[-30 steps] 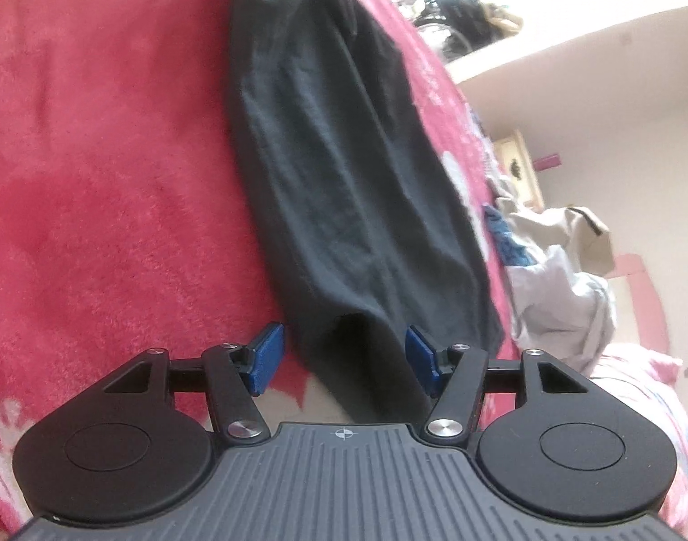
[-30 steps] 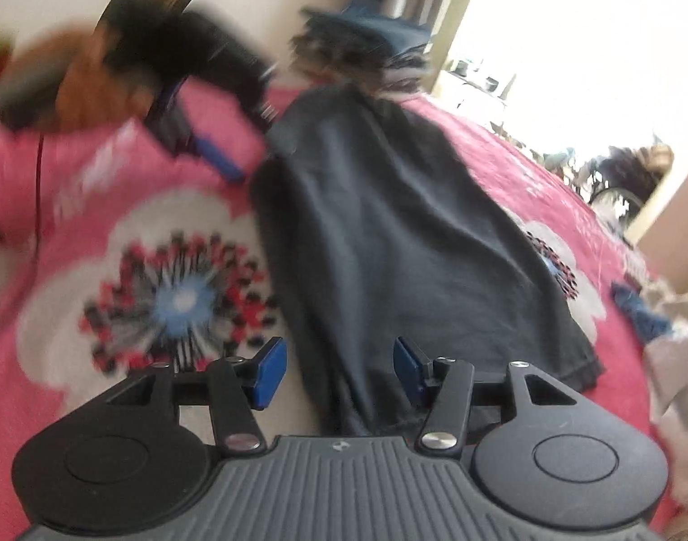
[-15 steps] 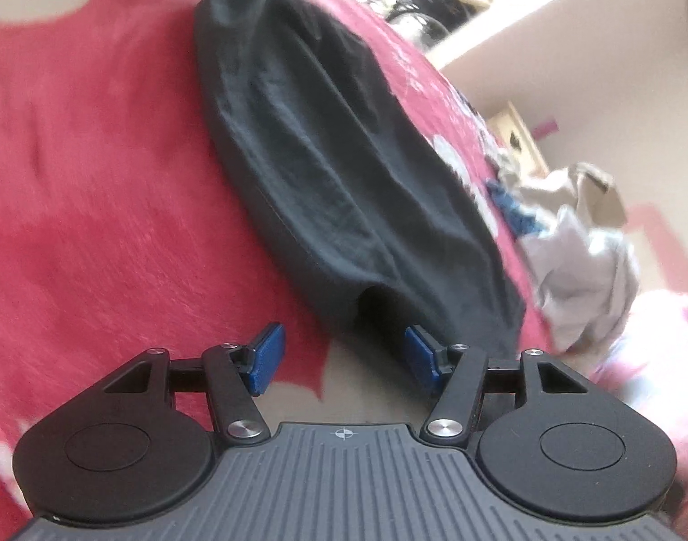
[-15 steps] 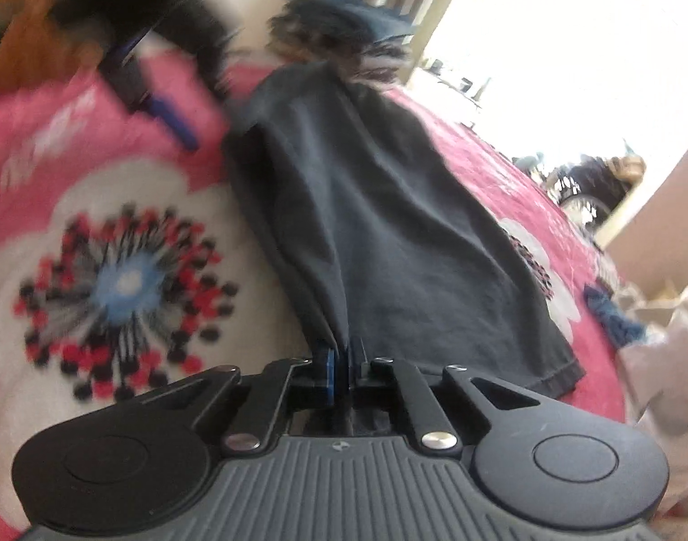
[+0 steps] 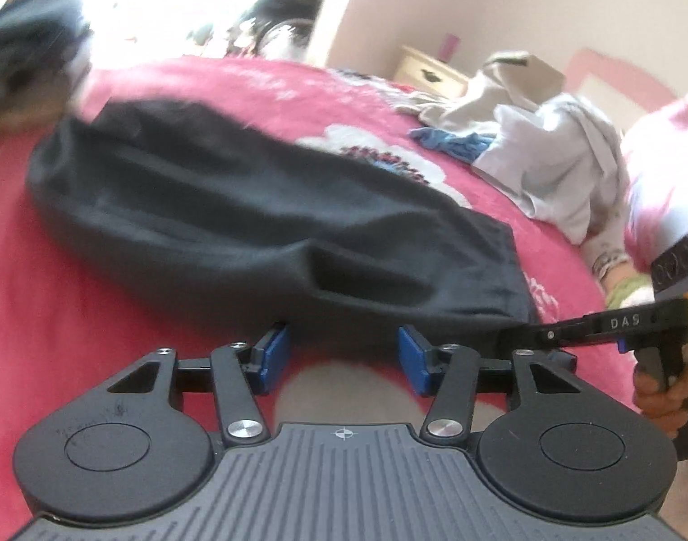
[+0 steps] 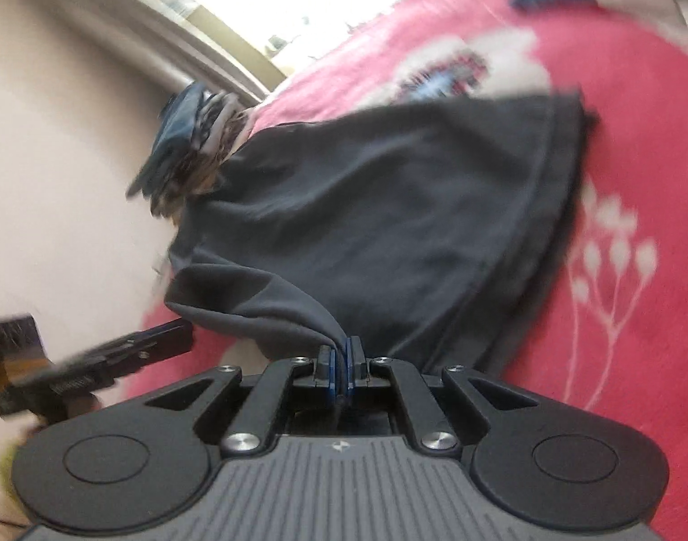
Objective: Fold clothes
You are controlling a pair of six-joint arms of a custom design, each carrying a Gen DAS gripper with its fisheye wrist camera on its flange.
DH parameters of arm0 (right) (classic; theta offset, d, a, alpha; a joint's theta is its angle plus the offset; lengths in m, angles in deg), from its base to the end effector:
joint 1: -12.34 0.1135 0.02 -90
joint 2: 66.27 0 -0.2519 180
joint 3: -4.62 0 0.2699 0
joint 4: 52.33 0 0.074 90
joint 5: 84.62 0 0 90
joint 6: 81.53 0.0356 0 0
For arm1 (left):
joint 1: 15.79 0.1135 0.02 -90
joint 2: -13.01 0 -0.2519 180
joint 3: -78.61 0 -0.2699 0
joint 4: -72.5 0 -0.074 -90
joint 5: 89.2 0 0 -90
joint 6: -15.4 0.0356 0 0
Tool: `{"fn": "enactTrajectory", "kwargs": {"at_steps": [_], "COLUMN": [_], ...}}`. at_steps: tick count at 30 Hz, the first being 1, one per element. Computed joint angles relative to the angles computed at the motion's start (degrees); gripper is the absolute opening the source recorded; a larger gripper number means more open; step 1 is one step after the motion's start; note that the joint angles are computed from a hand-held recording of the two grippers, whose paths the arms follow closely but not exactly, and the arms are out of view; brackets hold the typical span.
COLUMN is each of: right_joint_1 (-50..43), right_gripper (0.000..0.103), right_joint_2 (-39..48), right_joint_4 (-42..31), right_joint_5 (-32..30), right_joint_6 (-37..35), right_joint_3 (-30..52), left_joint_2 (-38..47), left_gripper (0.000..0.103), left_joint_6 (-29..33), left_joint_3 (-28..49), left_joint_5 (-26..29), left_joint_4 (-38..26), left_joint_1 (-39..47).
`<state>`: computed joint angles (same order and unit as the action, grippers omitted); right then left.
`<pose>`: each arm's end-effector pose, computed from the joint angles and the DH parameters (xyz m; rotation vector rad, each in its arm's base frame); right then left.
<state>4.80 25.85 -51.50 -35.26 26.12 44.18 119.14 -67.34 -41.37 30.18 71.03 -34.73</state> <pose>0.2568 -0.0106 0.0716 0.2204 2.3881 0.9502 0.3234 -0.1295 0.0834 0.7705 2.2493 -0.7103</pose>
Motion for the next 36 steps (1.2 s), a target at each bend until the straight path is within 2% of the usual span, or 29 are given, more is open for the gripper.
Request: {"fn": "enactTrajectory", "kwargs": {"at_steps": [4,7,9,14,17,19,23,24,25,26,28,30,32,34,36], "right_joint_1": [-1.47,-1.62,-1.94,-2.44,-0.53,3.22,9.39,7.91,4.61,2.14,-0.72,-3.47,-6.59,-9.46,-9.46], "right_gripper": [0.006,0.015,0.027,0.028,0.028,0.028,0.022,0.019,0.019,0.02,0.02,0.028,0.028,0.038,0.062], "right_joint_2": [4.31,4.1,0.75,-15.32,-20.32,-19.69,-10.61,-7.62,-6.19,-6.38,-10.14,-14.63,-18.46,-19.7,-19.87], "right_joint_4": [1.18,0.35,-0.77,4.95,2.86,0.5,-2.07,-0.68,1.26,0.1,-2.2,-5.85,-10.42,-13.06,-14.54], "right_joint_5": [-2.36,-1.83,-0.04,6.87,3.92,4.99,17.44,16.83,12.25,9.3,8.72,8.24,6.45,2.33,1.0], "right_joint_6": [2.3,1.38,-0.68,-4.55,-11.4,-16.24,-19.06,-16.65,-12.29,-8.88,-5.87,-3.9,-2.28,-0.19,2.58], "right_joint_3": [1.79,2.36,1.49,-7.1,-8.35,-7.74,-4.92,-4.61,-4.81,-4.39,-5.27,-6.16,-6.46,-6.42,-6.23], "left_joint_2": [4.08,8.0,10.36,13.35,14.41,15.01,15.8,15.88,15.96,16.02,16.14,16.26,16.44,16.58,16.69], "left_gripper": [0.049,0.048,0.048,0.049,0.049,0.049,0.049,0.05,0.05,0.05,0.051,0.052,0.052,0.053,0.053], "left_joint_6": [1.52,-0.62,-3.49,-8.75,-9.67,-9.91,-9.21,-9.07,-8.92,-8.71,-8.26,-7.81,-7.57,-7.58,-7.78], "left_joint_3": [4.34,8.89,12.11,16.22,17.58,18.31,18.89,18.87,18.84,18.78,18.65,18.38,18.15,17.93,17.89], "left_joint_5": [-3.26,-5.84,-6.03,-7.04,-8.63,-9.76,-11.49,-11.69,-11.91,-12.25,-12.73,-12.98,-13.09,-13.24,-13.28], "left_joint_4": [1.34,0.99,-0.55,-2.6,-3.74,-4.52,-4.77,-4.64,-4.49,-4.23,-3.73,-3.04,-2.25,-1.45,-1.09], "left_joint_1": [-2.34,-3.13,-2.96,-2.58,-2.81,-2.99,-3.28,-3.35,-3.43,-3.57,-3.81,-4.01,-4.12,-4.17,-4.16]}}
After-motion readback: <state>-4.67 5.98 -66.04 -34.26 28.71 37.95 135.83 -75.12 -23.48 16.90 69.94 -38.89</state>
